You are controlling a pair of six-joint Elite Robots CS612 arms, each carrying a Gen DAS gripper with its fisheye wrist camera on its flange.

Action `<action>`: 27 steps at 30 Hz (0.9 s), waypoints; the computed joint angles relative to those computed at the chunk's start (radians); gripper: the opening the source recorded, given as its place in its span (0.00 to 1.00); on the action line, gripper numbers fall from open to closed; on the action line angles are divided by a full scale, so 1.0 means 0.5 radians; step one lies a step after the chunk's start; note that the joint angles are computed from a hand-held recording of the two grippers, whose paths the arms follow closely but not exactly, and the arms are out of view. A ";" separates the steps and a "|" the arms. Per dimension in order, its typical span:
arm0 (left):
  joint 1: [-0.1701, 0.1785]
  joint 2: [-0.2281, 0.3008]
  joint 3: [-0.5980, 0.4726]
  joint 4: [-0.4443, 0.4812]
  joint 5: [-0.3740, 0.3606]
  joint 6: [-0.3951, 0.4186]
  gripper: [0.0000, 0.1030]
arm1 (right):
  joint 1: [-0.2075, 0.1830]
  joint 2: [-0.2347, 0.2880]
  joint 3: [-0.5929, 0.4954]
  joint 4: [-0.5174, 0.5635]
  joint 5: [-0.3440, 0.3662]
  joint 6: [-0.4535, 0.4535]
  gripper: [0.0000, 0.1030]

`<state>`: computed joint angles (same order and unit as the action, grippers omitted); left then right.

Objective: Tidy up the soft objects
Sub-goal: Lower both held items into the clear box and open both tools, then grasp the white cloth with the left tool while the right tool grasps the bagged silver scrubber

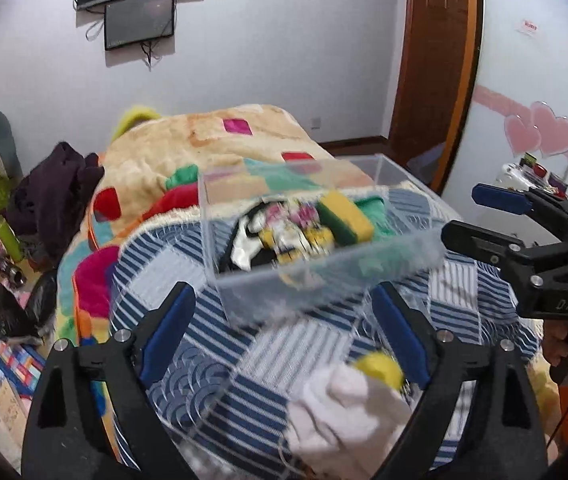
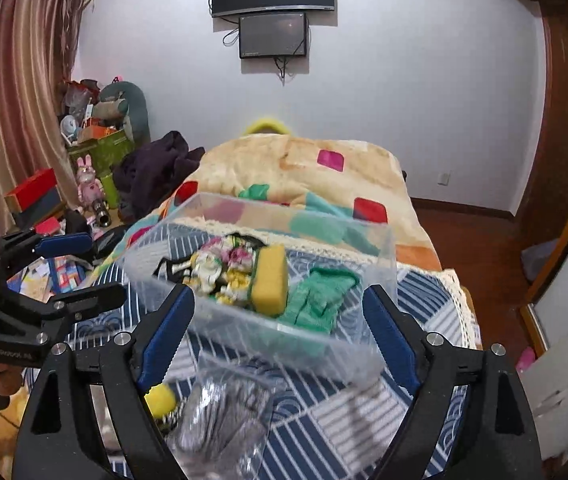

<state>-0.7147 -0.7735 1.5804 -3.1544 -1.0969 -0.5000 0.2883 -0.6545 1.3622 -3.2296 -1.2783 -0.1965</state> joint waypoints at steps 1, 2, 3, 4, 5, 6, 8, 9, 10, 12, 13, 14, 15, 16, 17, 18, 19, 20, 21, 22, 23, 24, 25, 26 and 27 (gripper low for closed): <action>0.000 -0.004 0.012 0.006 -0.029 -0.017 0.88 | 0.002 -0.002 0.012 0.009 -0.009 -0.008 0.82; -0.003 -0.009 0.029 0.011 -0.056 -0.038 0.88 | 0.002 -0.006 0.026 0.010 -0.015 -0.016 0.82; -0.007 -0.014 0.046 0.008 -0.074 -0.063 0.88 | 0.004 -0.010 0.042 0.016 -0.025 -0.031 0.82; -0.009 -0.016 0.058 0.012 -0.089 -0.083 0.88 | 0.005 -0.015 0.059 0.027 -0.030 -0.049 0.82; -0.012 -0.019 0.070 0.020 -0.107 -0.105 0.88 | 0.006 -0.018 0.071 0.039 -0.035 -0.065 0.82; -0.015 -0.019 0.080 0.033 -0.115 -0.130 0.88 | 0.008 -0.019 0.083 0.049 -0.045 -0.080 0.82; -0.021 -0.011 0.091 0.054 -0.127 -0.153 0.88 | 0.005 -0.021 0.107 0.074 -0.022 -0.084 0.82; -0.028 -0.009 0.096 0.068 -0.126 -0.164 0.88 | 0.003 -0.024 0.121 0.083 -0.010 -0.065 0.82; -0.031 -0.005 0.098 0.077 -0.130 -0.179 0.88 | 0.000 -0.022 0.126 0.110 0.014 -0.042 0.82; -0.031 0.004 0.112 0.060 -0.174 -0.227 0.88 | -0.006 -0.010 0.128 0.167 0.075 0.013 0.81; -0.029 0.008 0.119 0.043 -0.193 -0.253 0.88 | -0.006 -0.009 0.134 0.185 0.090 0.032 0.80; -0.028 0.009 0.129 0.027 -0.206 -0.282 0.88 | -0.006 -0.005 0.136 0.207 0.105 0.052 0.80; -0.031 0.011 0.136 0.018 -0.199 -0.304 0.88 | -0.004 -0.002 0.136 0.224 0.108 0.069 0.80; -0.035 0.011 0.142 0.019 -0.175 -0.320 0.88 | -0.003 0.000 0.137 0.240 0.111 0.079 0.80; -0.041 0.013 0.146 0.024 -0.150 -0.326 0.86 | -0.003 0.002 0.135 0.255 0.109 0.078 0.78; -0.045 0.015 0.149 0.028 -0.137 -0.329 0.85 | -0.002 0.004 0.134 0.263 0.102 0.075 0.76; -0.045 0.019 0.147 0.031 -0.142 -0.330 0.82 | -0.002 0.004 0.136 0.266 0.101 0.077 0.73; -0.046 0.025 0.147 0.029 -0.155 -0.327 0.79 | -0.003 0.003 0.138 0.274 0.110 0.080 0.70; -0.043 0.027 0.147 0.020 -0.166 -0.321 0.76 | -0.008 0.005 0.136 0.289 0.131 0.089 0.68; -0.047 0.028 0.151 -0.002 -0.167 -0.320 0.72 | -0.014 0.007 0.133 0.308 0.159 0.098 0.63; -0.048 0.029 0.157 -0.030 -0.174 -0.315 0.68 | -0.016 0.007 0.133 0.331 0.178 0.098 0.57; -0.048 0.032 0.158 -0.046 -0.184 -0.315 0.65 | -0.017 0.008 0.131 0.352 0.185 0.098 0.54; -0.047 0.033 0.161 -0.068 -0.201 -0.322 0.59 | -0.016 0.011 0.126 0.377 0.179 0.092 0.50; -0.043 0.036 0.165 -0.101 -0.235 -0.330 0.51 | -0.016 0.014 0.121 0.401 0.185 0.083 0.46; -0.038 0.041 0.168 -0.134 -0.272 -0.339 0.46 | -0.019 0.016 0.119 0.418 0.207 0.083 0.45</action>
<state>-0.7338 -0.7533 1.6642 -3.2214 -1.2330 -0.6694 0.2789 -0.6465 1.4215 -3.0205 -1.1748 -0.1547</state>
